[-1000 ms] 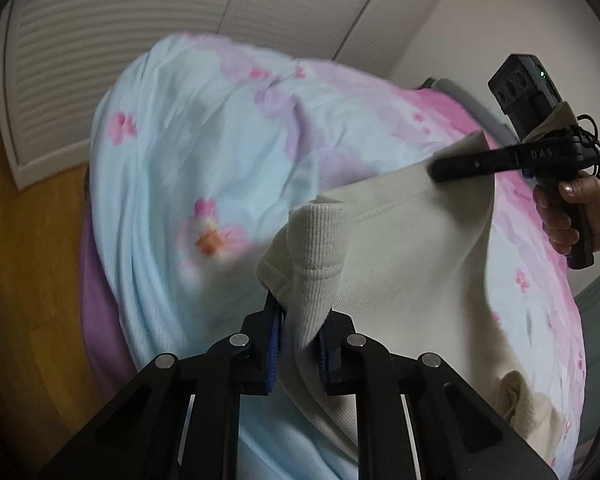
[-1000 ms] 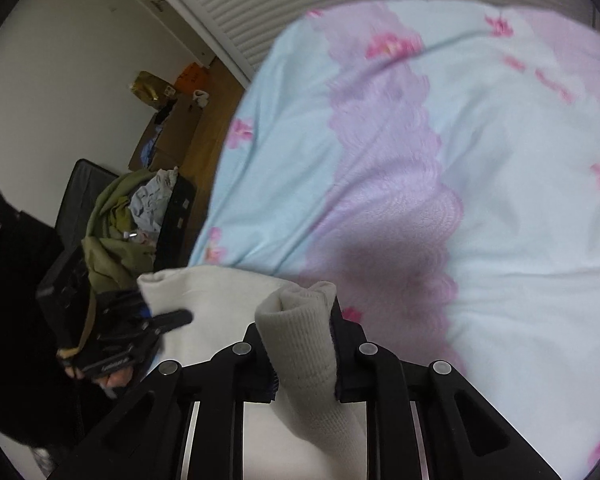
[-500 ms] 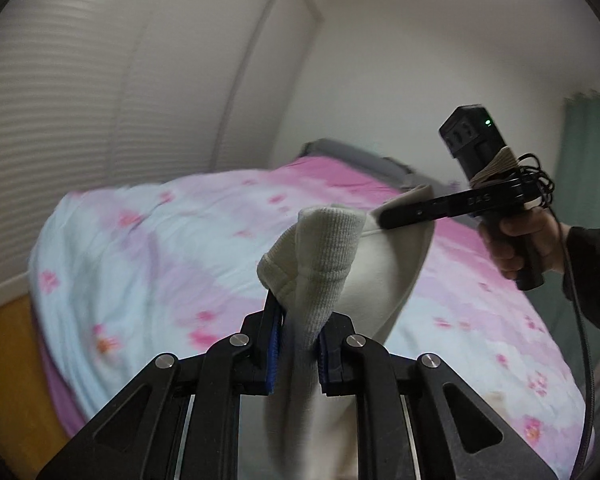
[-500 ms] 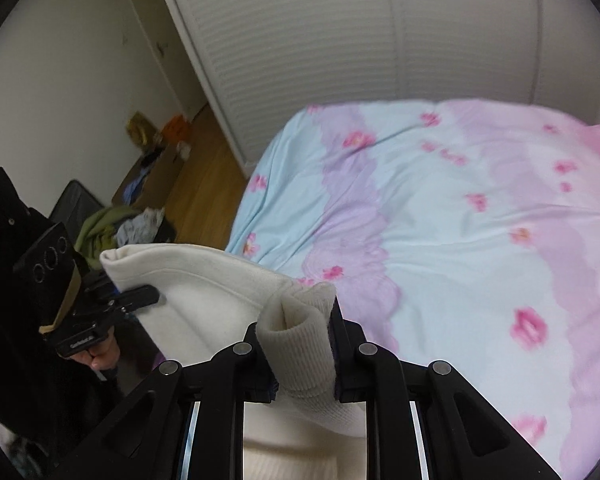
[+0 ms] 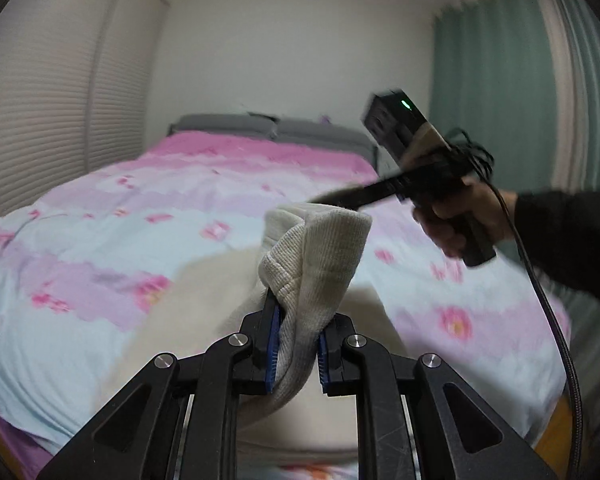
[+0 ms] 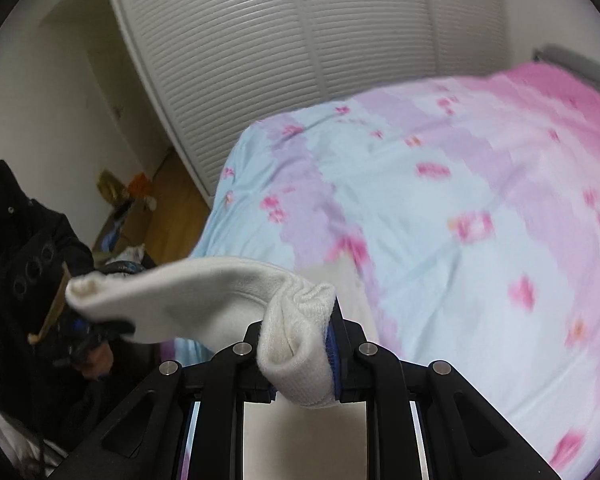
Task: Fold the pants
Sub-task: 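Grasp the cuff with the left tool while the right tool grasps the other cuff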
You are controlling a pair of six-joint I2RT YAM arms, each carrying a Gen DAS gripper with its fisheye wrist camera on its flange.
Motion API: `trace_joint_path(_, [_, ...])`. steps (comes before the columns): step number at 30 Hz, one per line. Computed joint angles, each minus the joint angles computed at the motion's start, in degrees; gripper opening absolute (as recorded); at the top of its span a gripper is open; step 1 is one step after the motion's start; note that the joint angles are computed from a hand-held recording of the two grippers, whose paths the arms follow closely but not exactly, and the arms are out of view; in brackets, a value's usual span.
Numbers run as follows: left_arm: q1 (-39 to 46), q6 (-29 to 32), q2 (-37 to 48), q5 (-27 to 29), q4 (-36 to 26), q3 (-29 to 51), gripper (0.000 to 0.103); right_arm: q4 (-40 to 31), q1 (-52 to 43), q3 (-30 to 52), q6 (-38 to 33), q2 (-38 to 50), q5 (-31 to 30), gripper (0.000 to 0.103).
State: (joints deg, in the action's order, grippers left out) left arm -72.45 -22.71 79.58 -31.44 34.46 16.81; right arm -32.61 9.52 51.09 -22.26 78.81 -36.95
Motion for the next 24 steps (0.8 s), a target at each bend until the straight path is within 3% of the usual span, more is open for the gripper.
trace_joint_path(4, [-1.6, 0.6, 15.7, 1.2, 3.5, 6.1, 0.017, 7.2, -8.0, -10.2, -4.9, 1.9, -4.7, 0.020])
trace_joint_path(9, [-3.0, 1.9, 26.3, 1.2, 4.5, 11.0, 0.017, 16.1, -15.0, -18.4, -11.4, 5.1, -9.2, 0.026])
trace_joint_path(13, [-5.1, 1.7, 30.7, 0.2, 2.9, 13.7, 0.021, 20.0, -21.3, -23.6, -16.9, 6.6, -9.0, 0.030])
trace_joint_path(17, [-7.8, 1.1, 33.8, -1.0, 0.6, 16.6, 0.031, 18.2, -29.2, -27.1, -23.5, 5.8, -11.3, 0.030])
trace_joint_path(22, [-11.0, 0.8, 30.6, -1.1, -1.2, 14.9, 0.039, 18.0, -39.3, -32.5, -23.9, -1.2, -11.9, 0.036])
trace_joint_path(23, [-11.4, 0.4, 29.6, -1.0, -1.3, 14.2, 0.040, 16.8, -42.8, -33.7, -22.7, -3.4, -14.0, 0.045])
trace_joint_path(24, [-11.4, 0.5, 27.9, -0.4, -1.3, 13.2, 0.040, 15.5, -45.4, -34.6, -21.8, -5.3, -16.2, 0.062])
